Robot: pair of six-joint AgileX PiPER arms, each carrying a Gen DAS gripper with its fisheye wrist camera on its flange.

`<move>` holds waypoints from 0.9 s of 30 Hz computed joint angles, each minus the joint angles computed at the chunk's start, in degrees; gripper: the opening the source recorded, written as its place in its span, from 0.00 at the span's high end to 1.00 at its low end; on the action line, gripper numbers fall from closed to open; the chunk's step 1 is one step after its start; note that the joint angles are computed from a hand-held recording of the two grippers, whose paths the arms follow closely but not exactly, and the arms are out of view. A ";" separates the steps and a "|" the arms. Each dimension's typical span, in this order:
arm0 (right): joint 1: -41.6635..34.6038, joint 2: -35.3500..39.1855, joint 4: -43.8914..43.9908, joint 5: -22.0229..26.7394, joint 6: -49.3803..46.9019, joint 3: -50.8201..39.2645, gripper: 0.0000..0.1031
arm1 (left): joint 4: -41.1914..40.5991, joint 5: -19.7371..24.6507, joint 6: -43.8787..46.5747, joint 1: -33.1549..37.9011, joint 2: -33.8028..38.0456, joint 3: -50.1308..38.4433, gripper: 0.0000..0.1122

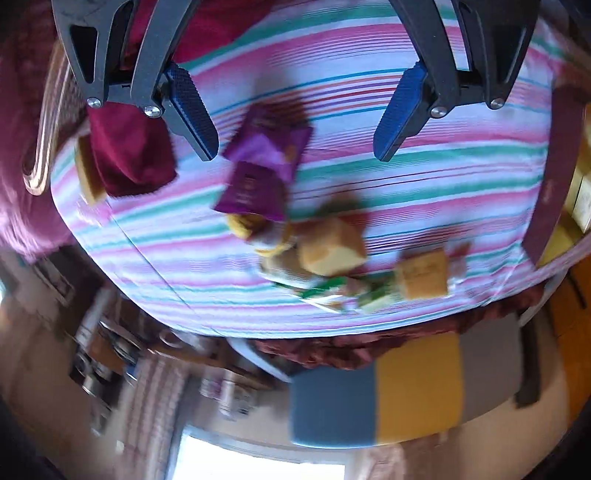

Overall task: Organize objects
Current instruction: 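Move both tools back over the table toward the purple snack packets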

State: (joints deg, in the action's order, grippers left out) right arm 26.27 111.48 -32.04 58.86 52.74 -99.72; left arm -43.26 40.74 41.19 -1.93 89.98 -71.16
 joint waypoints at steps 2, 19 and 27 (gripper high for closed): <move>-1.94 -0.35 1.62 -0.09 1.20 1.35 0.13 | -0.31 0.48 -0.08 -0.27 -0.03 0.13 0.38; -1.66 6.91 19.88 -13.73 -15.25 -4.73 0.14 | 4.67 -0.20 -5.58 -2.12 1.84 -0.74 0.38; -1.20 0.62 3.36 -14.48 -3.00 -0.25 0.14 | 5.11 -0.49 -6.06 -2.87 2.29 -0.87 0.38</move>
